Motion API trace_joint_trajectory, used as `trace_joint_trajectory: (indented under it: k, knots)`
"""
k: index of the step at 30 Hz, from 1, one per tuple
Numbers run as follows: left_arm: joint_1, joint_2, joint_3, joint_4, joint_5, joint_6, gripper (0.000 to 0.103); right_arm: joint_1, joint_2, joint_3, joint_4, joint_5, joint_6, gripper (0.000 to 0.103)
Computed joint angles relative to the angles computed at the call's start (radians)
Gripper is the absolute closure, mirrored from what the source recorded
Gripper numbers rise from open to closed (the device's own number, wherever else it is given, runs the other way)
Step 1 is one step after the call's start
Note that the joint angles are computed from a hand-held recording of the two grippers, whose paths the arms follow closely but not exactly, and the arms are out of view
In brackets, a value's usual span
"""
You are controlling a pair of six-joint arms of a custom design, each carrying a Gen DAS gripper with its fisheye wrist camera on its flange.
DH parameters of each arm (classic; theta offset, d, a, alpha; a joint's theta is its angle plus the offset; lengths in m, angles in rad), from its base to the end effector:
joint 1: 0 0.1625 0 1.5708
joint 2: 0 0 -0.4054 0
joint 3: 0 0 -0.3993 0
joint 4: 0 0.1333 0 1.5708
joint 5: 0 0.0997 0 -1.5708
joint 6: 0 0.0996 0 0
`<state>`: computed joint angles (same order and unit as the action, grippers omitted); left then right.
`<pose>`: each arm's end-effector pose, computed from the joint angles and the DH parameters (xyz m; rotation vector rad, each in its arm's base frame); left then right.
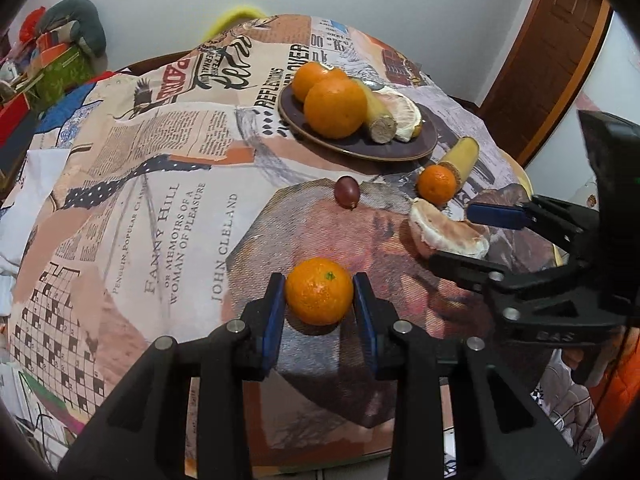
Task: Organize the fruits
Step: 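Grasp the mandarin with the left tool while the right tool grasps the second pomelo wedge, then lower the mandarin and pomelo wedge onto the grey plate with both tools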
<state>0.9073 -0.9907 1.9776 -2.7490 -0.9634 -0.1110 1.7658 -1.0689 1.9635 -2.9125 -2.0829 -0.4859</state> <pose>-0.1925 -0.5550 0.1071 0.6334 2.5208 -0.5383 0.1938 -0.5451 0.1713 0.7043 -2.4400 0.4741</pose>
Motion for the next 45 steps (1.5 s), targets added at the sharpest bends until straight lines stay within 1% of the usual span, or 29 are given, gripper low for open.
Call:
trace_joint_trajectory:
  k: [3, 4, 5, 6, 7, 8, 13, 17, 22, 26, 32, 37, 45]
  knots:
    - [0.007, 0.003, -0.002, -0.002, -0.006, 0.000, 0.069, -0.001, 0.024, -0.027, 0.032, -0.015, -0.008, 0.034]
    - [0.009, 0.005, -0.003, -0.003, -0.007, 0.000, 0.069, -0.001, 0.034, -0.035, 0.035, -0.026, -0.015, 0.036]
    - [0.012, 0.008, -0.006, -0.002, -0.010, 0.000, 0.069, 0.001, 0.038, -0.037, 0.034, -0.036, -0.016, 0.044]
    - [0.015, 0.011, -0.009, -0.001, -0.011, 0.001, 0.069, 0.003, 0.051, -0.044, 0.028, -0.055, -0.022, 0.045]
    - [0.016, 0.013, -0.012, 0.000, -0.013, 0.002, 0.069, 0.001, 0.053, -0.046, 0.029, -0.054, -0.024, 0.048]
    - [0.018, 0.017, -0.016, 0.001, -0.013, 0.002, 0.069, -0.002, 0.052, -0.047, 0.028, -0.044, -0.019, 0.055]
    - [0.017, 0.026, -0.031, 0.001, -0.014, 0.009, 0.069, -0.003, 0.037, -0.033, 0.004, -0.024, -0.003, 0.060]
    - [0.007, 0.029, -0.043, -0.016, -0.013, 0.025, 0.069, -0.004, 0.002, -0.006, -0.020, 0.012, 0.016, 0.061]
    - [-0.004, 0.046, -0.074, -0.033, -0.007, 0.047, 0.069, -0.003, -0.034, 0.010, -0.066, 0.033, 0.028, 0.062]
    - [-0.010, 0.063, -0.103, -0.051, -0.009, 0.071, 0.069, 0.000, -0.052, 0.007, -0.092, 0.048, 0.036, 0.064]
    - [-0.016, 0.100, -0.162, -0.073, -0.015, 0.114, 0.069, 0.008, -0.074, -0.007, -0.147, 0.077, 0.038, 0.064]
    - [-0.017, 0.132, -0.217, -0.093, -0.017, 0.151, 0.069, 0.010, -0.065, -0.041, -0.185, 0.091, 0.035, 0.064]
    - [-0.002, 0.194, -0.325, -0.110, -0.025, 0.209, 0.069, -0.004, -0.019, -0.120, -0.193, 0.100, 0.031, 0.064]
